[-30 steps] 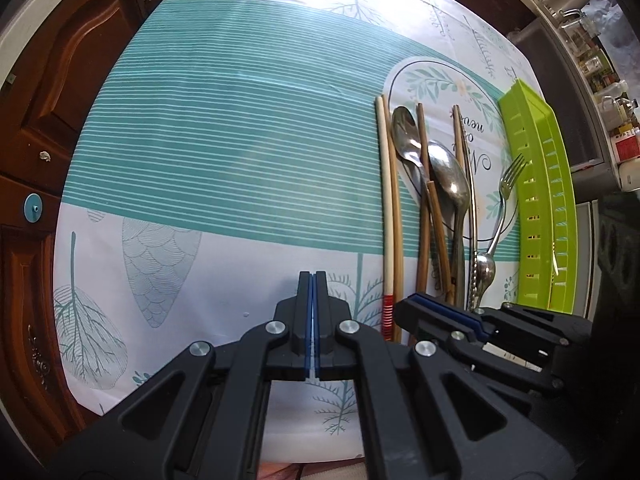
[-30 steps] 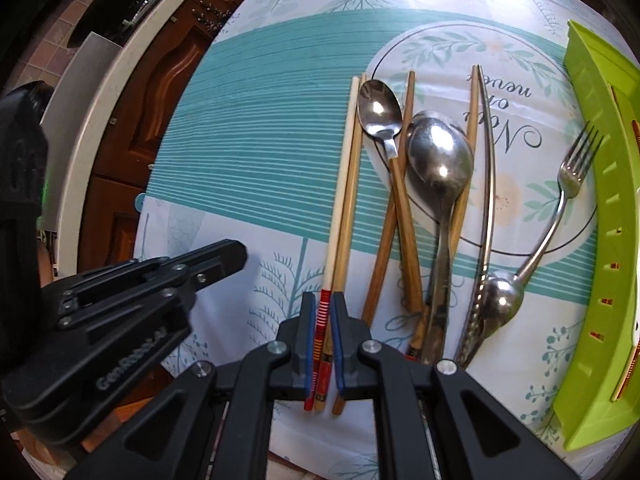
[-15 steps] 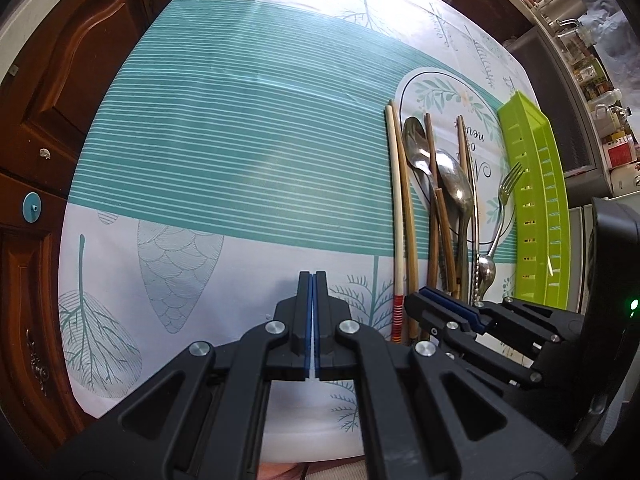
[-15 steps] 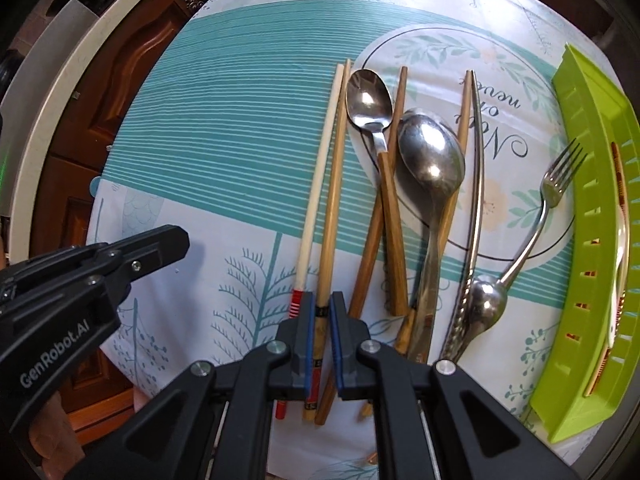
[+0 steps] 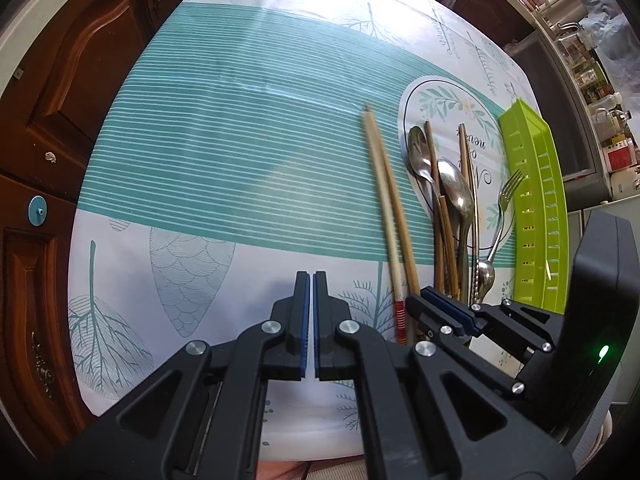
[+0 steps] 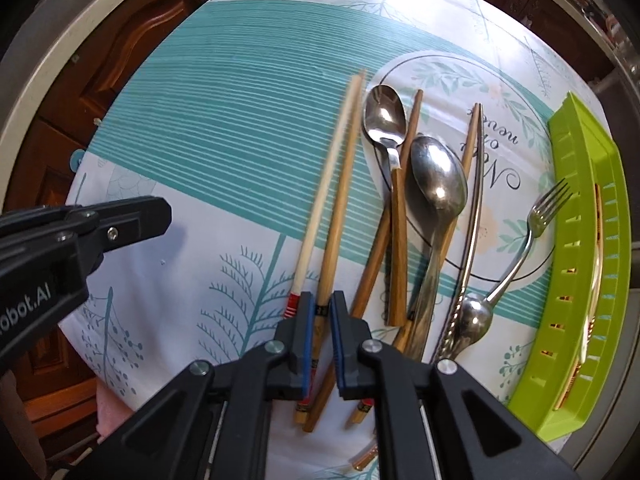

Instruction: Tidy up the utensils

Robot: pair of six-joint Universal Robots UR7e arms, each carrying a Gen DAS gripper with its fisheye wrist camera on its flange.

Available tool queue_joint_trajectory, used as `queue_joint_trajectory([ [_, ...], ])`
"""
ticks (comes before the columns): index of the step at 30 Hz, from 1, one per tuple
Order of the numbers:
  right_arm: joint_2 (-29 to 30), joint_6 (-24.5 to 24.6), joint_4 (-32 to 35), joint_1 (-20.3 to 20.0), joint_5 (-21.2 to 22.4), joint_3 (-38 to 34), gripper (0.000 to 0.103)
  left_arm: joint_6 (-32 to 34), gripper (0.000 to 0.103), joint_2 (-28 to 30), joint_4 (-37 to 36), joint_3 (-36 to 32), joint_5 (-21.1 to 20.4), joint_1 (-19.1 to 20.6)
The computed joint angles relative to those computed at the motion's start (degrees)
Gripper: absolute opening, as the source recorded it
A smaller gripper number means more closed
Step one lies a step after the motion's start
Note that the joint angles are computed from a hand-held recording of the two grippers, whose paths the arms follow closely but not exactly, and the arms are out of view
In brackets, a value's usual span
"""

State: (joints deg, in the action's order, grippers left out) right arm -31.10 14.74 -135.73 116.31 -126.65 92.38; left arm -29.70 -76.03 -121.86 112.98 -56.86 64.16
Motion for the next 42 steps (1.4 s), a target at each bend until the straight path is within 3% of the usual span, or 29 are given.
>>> queue_joint_trajectory([
  [7,-6.4,-1.9,-8.8,-3.4,7.7,7.7,0.006,-0.2,0.000,1.7,0.7,-0.6,-0.9,-0.6],
  [19,-15.1,-4.7,-17.5,-5.6,11.0,15.7,0.006,-4.3,0.000,8.7,1.3,-4.4,-2.4,-2.0],
  [32,-22.6,-6.8,-25.3,-8.4,12.5,23.1,0.006,-9.3,0.000,13.4,5.4,-5.9,2.3,-4.3],
  [40,-24.9,-8.1,-27.3,-9.9,13.7,25.4,0.006,-10.6,0.025,13.3,5.4,-4.8,4.9,-6.4],
  [42,-25.4,-8.3,-27.8,-10.2,14.0,25.9,0.006,-11.9,0.027,13.3,6.1,-5.0,5.4,-6.7],
])
